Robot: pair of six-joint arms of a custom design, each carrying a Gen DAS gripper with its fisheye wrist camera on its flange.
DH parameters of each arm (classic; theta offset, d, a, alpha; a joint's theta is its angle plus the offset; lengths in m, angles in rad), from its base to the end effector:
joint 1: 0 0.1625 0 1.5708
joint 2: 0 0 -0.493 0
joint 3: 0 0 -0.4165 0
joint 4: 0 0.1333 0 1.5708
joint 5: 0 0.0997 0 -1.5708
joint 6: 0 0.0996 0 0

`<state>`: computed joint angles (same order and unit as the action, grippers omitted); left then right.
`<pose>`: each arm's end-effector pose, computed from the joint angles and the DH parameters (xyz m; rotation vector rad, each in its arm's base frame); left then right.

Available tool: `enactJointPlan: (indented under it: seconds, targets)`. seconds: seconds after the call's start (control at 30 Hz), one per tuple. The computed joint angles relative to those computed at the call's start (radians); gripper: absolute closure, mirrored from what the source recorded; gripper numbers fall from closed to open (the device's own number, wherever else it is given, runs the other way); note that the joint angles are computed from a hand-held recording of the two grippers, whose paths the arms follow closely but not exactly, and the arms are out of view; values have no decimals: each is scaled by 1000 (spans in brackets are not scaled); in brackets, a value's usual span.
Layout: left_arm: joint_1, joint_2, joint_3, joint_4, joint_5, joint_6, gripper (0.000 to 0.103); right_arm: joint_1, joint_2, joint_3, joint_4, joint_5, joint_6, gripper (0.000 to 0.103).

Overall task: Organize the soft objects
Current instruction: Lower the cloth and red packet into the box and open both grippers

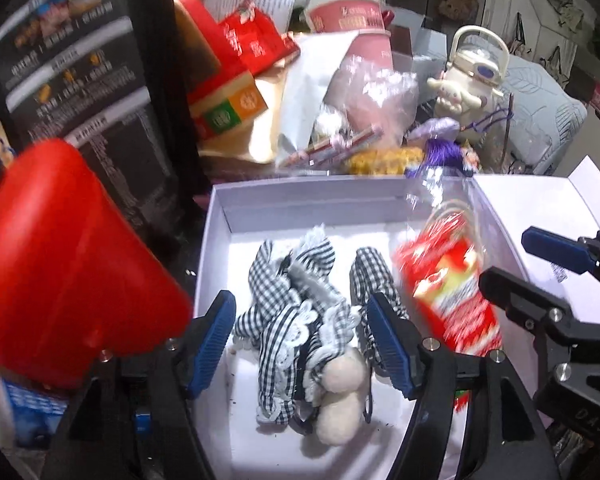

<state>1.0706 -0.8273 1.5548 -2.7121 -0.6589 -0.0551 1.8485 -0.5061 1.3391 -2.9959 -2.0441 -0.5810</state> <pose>-0.1787 -0.7691 0.2327 0.2720 2.2566 -0.7603 0.3158 -0.7871 0.0754 0.8780 -2.3617 0.6661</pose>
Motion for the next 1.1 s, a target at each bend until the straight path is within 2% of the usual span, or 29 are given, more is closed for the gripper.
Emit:
enactJointPlan:
  seconds: [0.33,0.47,0.73,0.87,0.93,1.0,1.1]
  targets:
    - [-55,-20,24,-80,68,57,35,16,-46,50,-63,17,2,48]
    - [-81,-39,40,-114,72,75,35,31,-78,89,-117,30,-13,48]
    - [-149,-71,75,-230,113,142,35,59,-145,168,-221,62,-36,48]
    - [-184,-88,105,-307,130,192,35,74,-188,225,-288,78,-51,44]
    - [-204,-102,127,-353,134,218,17,79,-206,249,-311,84,-54,43]
    - [-221,-112,146,-398,138,239,9,87,-225,279,-346,91,-60,39]
    - [-253,-132,180,-450,155,264,7,96,-256,326,-395,101,-68,33]
